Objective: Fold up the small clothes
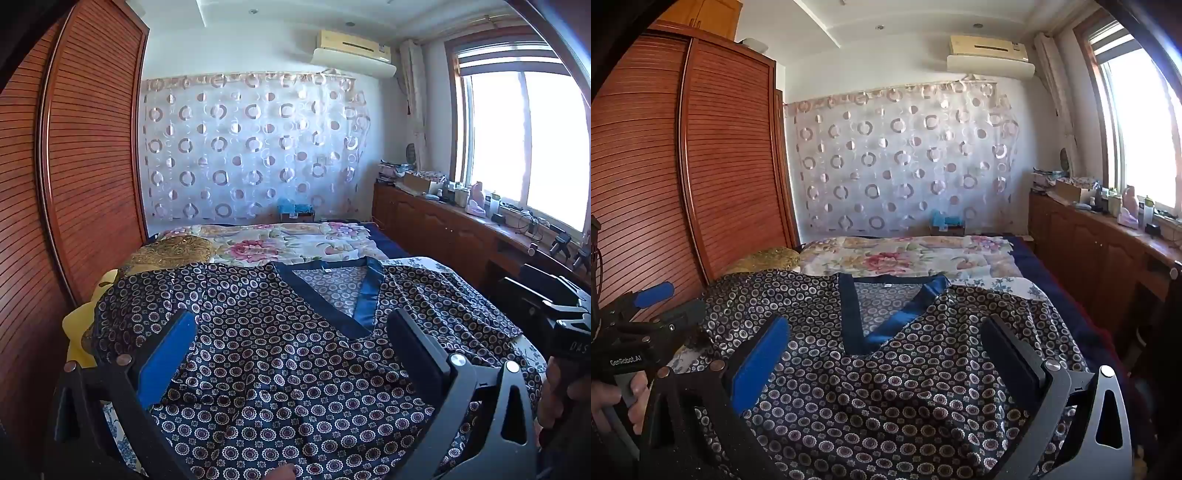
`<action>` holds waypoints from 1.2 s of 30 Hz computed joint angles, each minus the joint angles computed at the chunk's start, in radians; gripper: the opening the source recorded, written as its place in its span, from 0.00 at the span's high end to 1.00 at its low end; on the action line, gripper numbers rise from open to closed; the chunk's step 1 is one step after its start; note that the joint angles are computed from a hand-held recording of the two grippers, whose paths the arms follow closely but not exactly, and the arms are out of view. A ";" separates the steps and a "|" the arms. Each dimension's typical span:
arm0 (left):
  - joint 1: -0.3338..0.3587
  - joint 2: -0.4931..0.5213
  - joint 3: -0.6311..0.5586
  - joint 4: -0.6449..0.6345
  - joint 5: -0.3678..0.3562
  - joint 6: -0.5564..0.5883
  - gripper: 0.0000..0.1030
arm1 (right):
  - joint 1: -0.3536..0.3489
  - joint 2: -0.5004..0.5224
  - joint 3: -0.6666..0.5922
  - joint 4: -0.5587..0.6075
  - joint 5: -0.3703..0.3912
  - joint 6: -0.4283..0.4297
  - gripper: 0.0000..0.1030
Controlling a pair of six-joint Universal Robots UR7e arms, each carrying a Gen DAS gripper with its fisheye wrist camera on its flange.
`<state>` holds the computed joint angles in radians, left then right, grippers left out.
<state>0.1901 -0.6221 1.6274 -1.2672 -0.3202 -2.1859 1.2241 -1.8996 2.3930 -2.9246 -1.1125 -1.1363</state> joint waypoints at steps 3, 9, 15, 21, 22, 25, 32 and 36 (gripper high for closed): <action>0.002 0.005 -0.011 0.007 -0.004 0.006 0.00 | 0.002 0.000 -0.001 0.005 -0.006 -0.001 0.00; 0.000 0.015 -0.033 0.048 -0.003 -0.019 0.00 | -0.009 -0.010 0.000 0.017 0.006 -0.005 0.00; -0.009 0.015 -0.030 0.071 -0.002 -0.048 0.00 | -0.010 -0.005 -0.002 0.012 0.009 -0.008 0.00; -0.011 0.014 -0.031 0.078 -0.001 -0.054 0.00 | -0.011 -0.012 0.002 0.016 0.010 -0.008 0.00; -0.011 0.015 -0.033 0.084 -0.001 -0.057 0.00 | -0.010 -0.011 0.002 0.014 0.008 -0.007 0.00; -0.014 0.016 -0.040 0.097 -0.002 -0.062 0.00 | -0.009 -0.012 0.003 0.011 0.010 -0.004 0.00; -0.019 0.017 -0.049 0.117 -0.005 -0.071 0.00 | -0.013 -0.015 0.003 0.015 0.014 -0.005 0.00; -0.020 0.017 -0.049 0.113 -0.005 -0.067 0.00 | -0.010 -0.014 0.001 0.014 0.010 -0.003 0.00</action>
